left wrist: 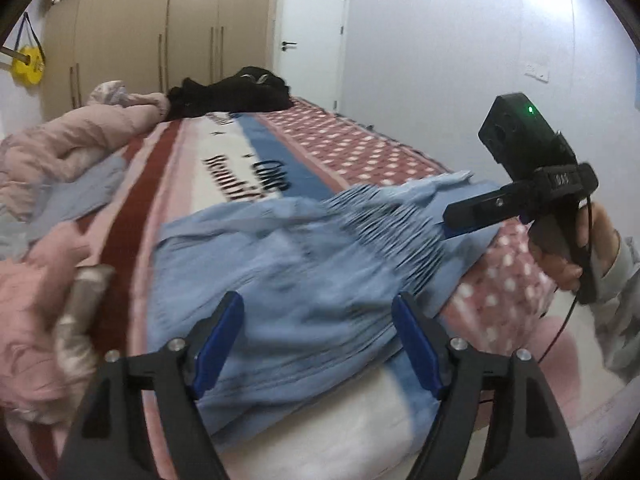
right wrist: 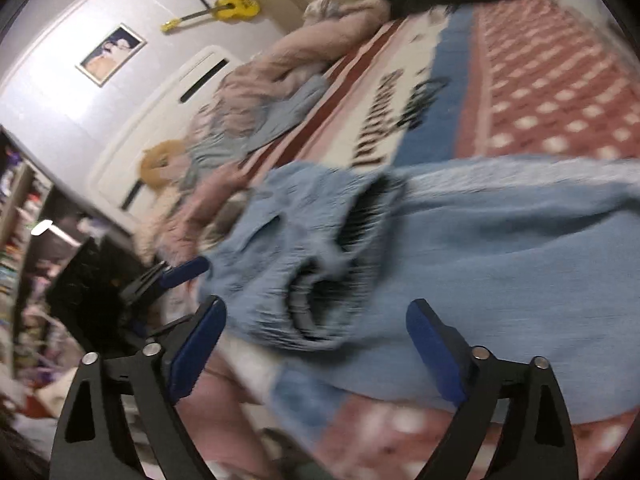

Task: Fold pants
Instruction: 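Fold the waistband over toward the leg hem with the left tool while the right tool grasps the cuff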

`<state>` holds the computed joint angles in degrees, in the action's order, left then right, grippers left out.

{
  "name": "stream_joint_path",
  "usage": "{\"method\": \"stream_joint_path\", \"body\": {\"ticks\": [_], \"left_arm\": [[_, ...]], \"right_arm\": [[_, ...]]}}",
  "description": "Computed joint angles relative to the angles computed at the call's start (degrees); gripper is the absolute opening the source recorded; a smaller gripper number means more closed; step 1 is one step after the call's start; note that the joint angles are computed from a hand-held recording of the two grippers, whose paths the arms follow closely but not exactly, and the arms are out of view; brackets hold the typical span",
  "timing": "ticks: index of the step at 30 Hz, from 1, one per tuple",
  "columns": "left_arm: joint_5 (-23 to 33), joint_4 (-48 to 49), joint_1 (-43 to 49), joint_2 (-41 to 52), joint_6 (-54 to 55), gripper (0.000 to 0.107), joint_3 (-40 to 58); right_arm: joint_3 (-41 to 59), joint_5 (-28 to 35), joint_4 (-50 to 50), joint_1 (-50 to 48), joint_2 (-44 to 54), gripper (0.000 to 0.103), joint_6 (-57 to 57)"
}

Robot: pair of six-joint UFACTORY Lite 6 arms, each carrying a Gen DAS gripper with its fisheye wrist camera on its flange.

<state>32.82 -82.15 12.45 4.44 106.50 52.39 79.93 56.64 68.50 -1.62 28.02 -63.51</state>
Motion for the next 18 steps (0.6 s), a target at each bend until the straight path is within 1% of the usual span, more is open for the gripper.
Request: {"method": "stream_joint_path", "body": {"ticks": [1,3,4,7,8,10,11,12,13,14,15,18], "left_arm": [[0.2,0.7,1.3,0.9,-0.1,0.073,0.3],[1.1,2.0,3.6,2.2,-0.2,0.074,0.5],[1.1,1.1,4.4,2.8,1.3,0.074,0.1],[-1.5,-2.9,5.3,3.3,6.7,0.074,-2.4],[-2.1,-4.0,5.5,3.0,8.5,0.074,-3.5],[-4.1,-6.4,5.1,3.8,12.2,0.075,-4.0],[-5.3,-8.4,4.9,4.0,14.8,0.075,-4.5],[-6.6,-10.6,4.5,4.2,17.5,0.076,-4.9],[-7.1,-12.3,4.4,4.5,19.7,0.077,-5.2],[-7.2,-13.2,4.6,4.4,21.2,0.078,-5.5],[-7.1,-13.4,5.0,4.6,21.6,0.079,-5.7],[-6.3,-12.8,6.4,5.2,21.0,0.080,-5.5]], "right_arm": [[1.0,-0.6,-0.5,1.4,0.8,0.092,1.3],[2.7,-4.1,-2.4,4.7,2.0,0.092,4.0],[3.5,-5.8,-3.2,6.0,2.8,0.092,5.6],[6.7,-6.3,-3.4,8.2,6.4,0.093,9.2],[7.8,-6.5,-3.6,9.1,7.6,0.094,10.6],[9.0,-8.1,-4.3,10.5,8.7,0.093,12.5],[9.1,-8.9,-4.6,11.0,8.9,0.087,13.0],[8.9,-10.3,-5.3,11.8,8.6,0.070,13.7],[8.6,-12.2,-6.9,12.6,8.1,0.061,14.9],[8.3,-13.0,-7.7,13.0,7.7,0.049,15.2],[8.2,-13.2,-8.0,13.2,7.5,0.042,15.2],[6.4,-15.4,-8.0,13.4,5.3,0.030,14.4]]}}
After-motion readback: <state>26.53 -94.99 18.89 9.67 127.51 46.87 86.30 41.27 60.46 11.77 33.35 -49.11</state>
